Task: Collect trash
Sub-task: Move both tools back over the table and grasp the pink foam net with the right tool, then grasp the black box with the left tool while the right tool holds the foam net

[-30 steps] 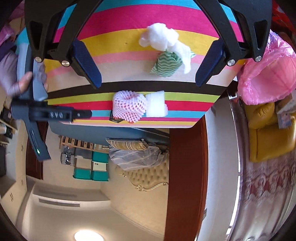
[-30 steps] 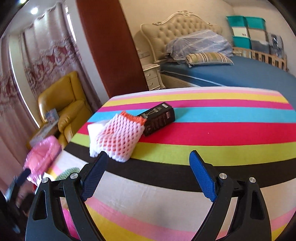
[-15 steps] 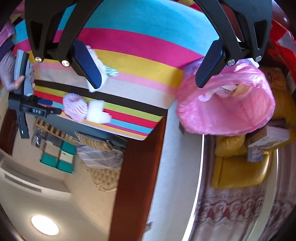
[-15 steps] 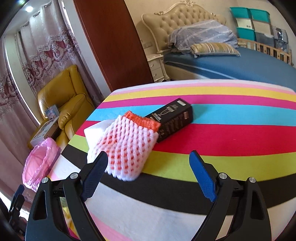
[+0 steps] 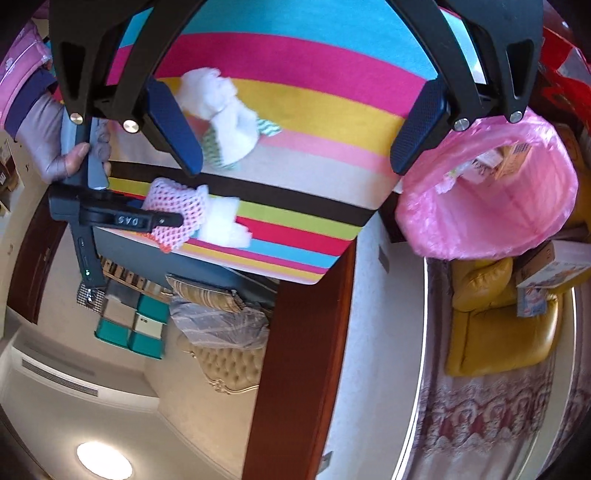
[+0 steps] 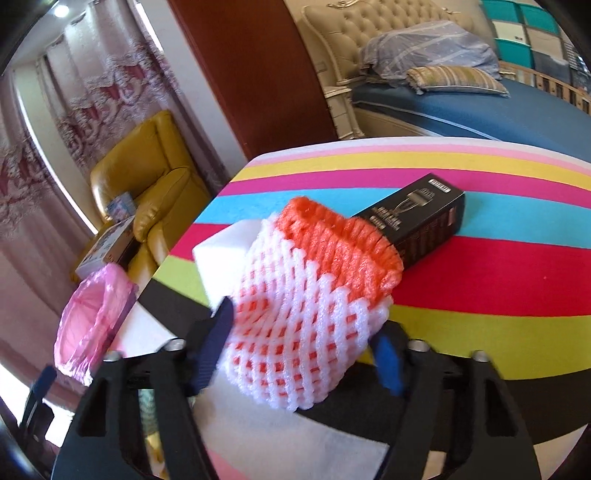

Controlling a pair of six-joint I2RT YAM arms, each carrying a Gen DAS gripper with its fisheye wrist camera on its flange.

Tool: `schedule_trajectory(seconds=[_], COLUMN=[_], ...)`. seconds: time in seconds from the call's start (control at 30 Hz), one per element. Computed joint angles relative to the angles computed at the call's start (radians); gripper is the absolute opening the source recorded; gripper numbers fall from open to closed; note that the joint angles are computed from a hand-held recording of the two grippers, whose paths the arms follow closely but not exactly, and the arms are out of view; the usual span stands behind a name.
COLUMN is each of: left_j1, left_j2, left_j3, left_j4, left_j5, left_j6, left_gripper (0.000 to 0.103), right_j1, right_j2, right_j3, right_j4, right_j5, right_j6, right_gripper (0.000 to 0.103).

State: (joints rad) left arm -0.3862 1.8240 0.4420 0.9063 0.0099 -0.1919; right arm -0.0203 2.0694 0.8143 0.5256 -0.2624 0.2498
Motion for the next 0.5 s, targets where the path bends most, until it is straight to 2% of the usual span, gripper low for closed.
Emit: schedule_trajectory(seconds=[0.1, 0.2, 0.3, 0.4, 0.5], left_j1=[-0.038, -0.078, -0.107, -0.136, -0.165], left_j2=[-0.005, -0.006, -0.004, 0.001, 0.014], left_j3=[0.034, 0.07, 0.119, 0.197, 0.266], left_j4=[-0.037, -0.085, -0.164, -0.295, -0.374], left_j5=[-0.006, -0.024, -0.03, -0.032, -0.029], left_j6=[0.005, 0.021, 0.032, 0.016, 0.001], left_gripper=[0.098, 0.098, 0.098, 0.098, 0.098], right_j1=[-0.008, -0.02, -0.057, -0.1, -0.165], right_j2=[-0.032, -0.074, -0.132, -0.189, -0.241], right_j3=[-0.056, -0.135, -0.234, -0.315, -0.382], right_j4=[0.045, 0.115, 0.191, 0.245, 0.273], right_j5=[-0.016, -0.028, -0.042, -0.034, -0.02], right_j6=[-0.018, -0.055, -0.092, -0.115, -0.145], right_gripper=[0.038, 0.029, 0.027, 0.026, 0.026])
